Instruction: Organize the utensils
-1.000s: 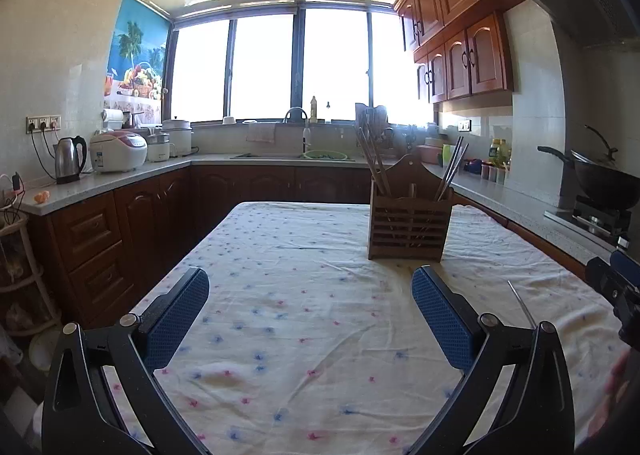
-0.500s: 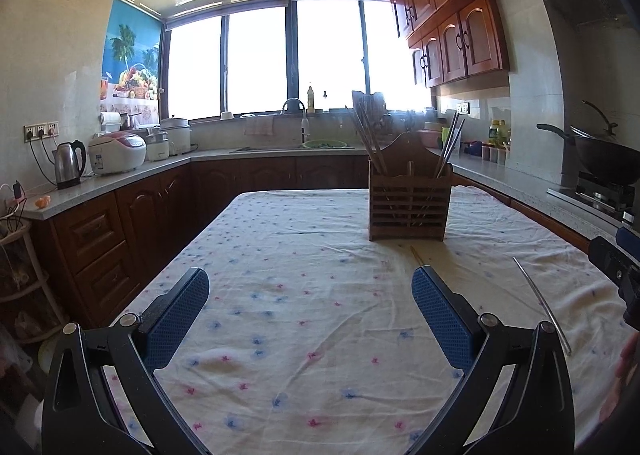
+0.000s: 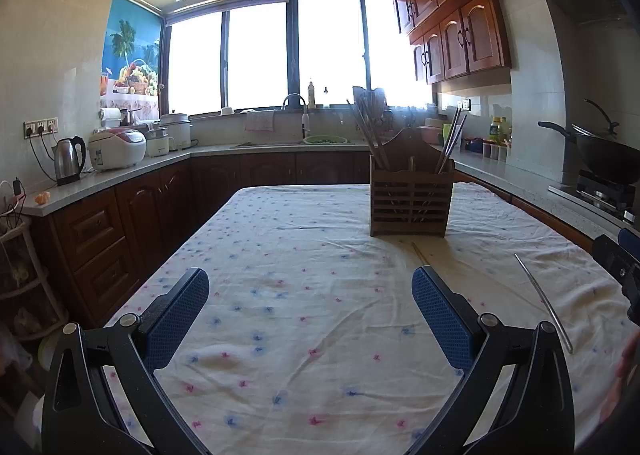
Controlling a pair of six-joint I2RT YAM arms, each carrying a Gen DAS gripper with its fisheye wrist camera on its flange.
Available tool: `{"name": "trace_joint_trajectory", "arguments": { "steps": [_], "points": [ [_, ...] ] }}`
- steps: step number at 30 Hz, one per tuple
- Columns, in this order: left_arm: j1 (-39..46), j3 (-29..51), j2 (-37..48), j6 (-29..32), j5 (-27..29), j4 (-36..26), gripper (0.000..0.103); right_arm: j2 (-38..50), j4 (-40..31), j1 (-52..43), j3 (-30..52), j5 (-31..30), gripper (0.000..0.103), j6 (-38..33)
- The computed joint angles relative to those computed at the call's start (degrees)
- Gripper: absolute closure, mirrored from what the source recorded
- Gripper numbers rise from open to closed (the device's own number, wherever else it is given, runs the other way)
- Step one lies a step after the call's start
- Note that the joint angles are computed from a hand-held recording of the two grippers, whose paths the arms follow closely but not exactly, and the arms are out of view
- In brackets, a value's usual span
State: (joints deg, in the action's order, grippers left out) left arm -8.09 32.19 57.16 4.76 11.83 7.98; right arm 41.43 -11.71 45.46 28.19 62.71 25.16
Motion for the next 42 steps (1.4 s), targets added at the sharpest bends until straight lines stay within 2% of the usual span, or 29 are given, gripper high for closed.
{"name": "trace_joint_trajectory", "arguments": {
  "steps": [17, 42],
  "points": [
    [-0.9, 0.4, 0.8, 0.6, -2.0, -0.5, 0.000, -1.2, -0.4, -0.5, -0.6, -0.5, 0.000, 0.3],
    [-0.8, 1.5, 0.7, 1.8, 0.4, -2.7, 0.000, -1.5, 0.3, 0.0, -0.8, 0.0, 0.000, -0.1]
  ]
}}
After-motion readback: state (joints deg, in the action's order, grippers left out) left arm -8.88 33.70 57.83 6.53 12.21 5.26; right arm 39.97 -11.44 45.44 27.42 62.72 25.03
